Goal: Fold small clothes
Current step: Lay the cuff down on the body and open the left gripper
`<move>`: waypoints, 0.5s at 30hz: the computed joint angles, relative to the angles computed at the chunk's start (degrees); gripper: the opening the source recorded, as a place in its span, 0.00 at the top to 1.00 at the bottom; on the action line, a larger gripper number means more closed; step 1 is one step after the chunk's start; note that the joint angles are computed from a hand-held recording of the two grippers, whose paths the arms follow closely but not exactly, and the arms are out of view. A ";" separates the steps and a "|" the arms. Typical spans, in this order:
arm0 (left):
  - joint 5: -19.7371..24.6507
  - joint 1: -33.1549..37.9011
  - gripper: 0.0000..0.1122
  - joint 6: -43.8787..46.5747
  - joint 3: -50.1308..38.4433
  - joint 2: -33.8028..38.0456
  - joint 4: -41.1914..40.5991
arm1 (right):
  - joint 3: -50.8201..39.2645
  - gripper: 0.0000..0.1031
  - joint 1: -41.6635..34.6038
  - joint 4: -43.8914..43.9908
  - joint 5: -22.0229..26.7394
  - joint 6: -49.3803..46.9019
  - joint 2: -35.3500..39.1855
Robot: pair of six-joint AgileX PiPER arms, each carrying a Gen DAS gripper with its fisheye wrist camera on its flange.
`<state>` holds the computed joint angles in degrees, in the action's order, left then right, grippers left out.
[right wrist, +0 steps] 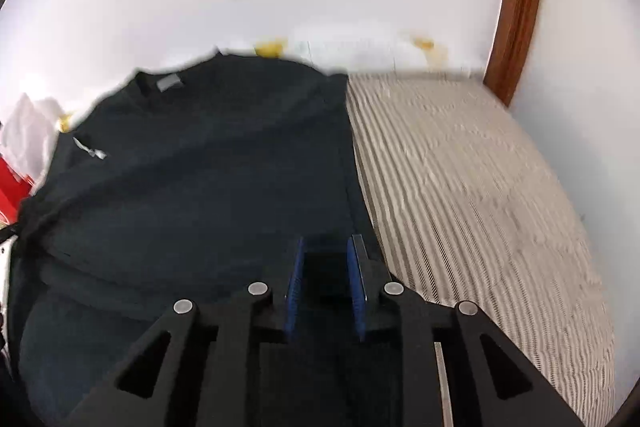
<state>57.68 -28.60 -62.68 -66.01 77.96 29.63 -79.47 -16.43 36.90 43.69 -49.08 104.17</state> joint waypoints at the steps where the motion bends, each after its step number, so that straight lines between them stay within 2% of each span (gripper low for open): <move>1: 0.41 -0.31 0.84 -0.01 -0.02 -0.09 0.07 | 0.21 0.79 0.34 -0.66 -0.46 0.43 0.42; 6: 2.75 -2.32 0.82 -1.33 0.25 -1.08 0.72 | 3.67 0.78 -0.51 1.72 -2.49 -2.73 -2.10; 10: 4.54 -5.49 0.82 -3.62 1.12 -3.19 2.19 | 5.62 0.78 -3.07 4.55 0.86 -6.46 -4.73; 15: 8.28 -11.64 0.82 -7.87 1.31 -5.94 4.78 | 9.77 0.78 -6.48 5.82 2.68 -10.64 -9.80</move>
